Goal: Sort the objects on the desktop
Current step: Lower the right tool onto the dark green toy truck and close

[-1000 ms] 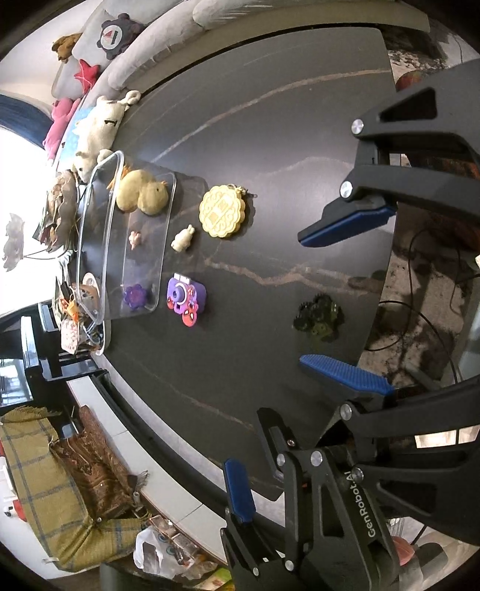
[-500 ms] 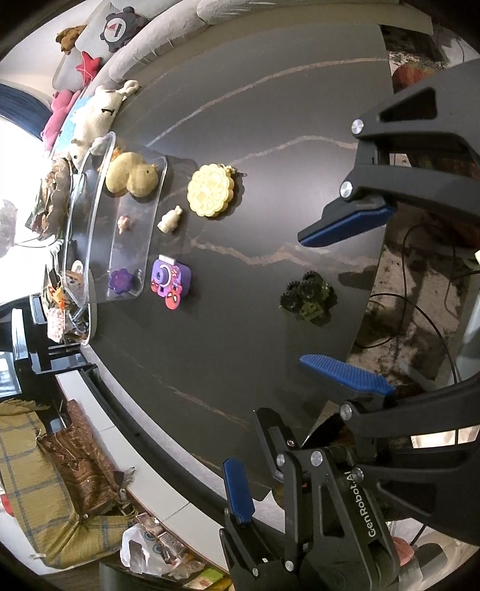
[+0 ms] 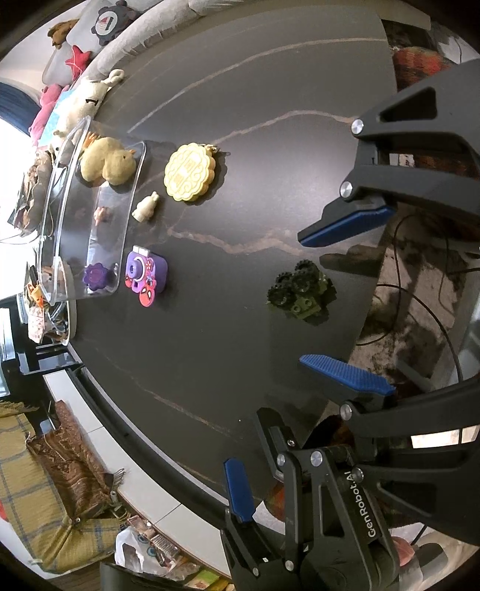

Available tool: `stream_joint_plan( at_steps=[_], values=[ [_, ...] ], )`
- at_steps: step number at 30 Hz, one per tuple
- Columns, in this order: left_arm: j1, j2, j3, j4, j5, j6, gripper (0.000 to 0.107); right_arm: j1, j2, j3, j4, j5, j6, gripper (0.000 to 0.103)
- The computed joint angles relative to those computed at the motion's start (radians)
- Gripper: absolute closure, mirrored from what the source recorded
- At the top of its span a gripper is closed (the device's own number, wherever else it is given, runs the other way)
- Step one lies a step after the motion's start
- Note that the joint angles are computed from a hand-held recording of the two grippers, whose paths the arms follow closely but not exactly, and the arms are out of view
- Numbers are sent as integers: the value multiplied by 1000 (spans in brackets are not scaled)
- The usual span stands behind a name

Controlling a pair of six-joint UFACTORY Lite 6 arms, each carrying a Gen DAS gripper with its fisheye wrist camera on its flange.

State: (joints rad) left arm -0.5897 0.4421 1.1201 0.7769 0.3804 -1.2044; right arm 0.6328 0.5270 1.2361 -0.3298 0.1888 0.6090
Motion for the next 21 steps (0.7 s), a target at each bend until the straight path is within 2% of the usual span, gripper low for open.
stream_joint_plan(
  at_steps=[12, 18, 21],
  values=[
    [21, 47, 26, -17, -3, 21, 49, 12, 55, 47, -21, 3, 9, 50],
    [16, 62, 42, -33, -4, 42, 49, 14, 70, 59, -5, 7, -12, 59],
    [11, 74, 57, -60, -5, 76, 49, 15, 74, 61, -29, 9, 8, 67]
  ],
)
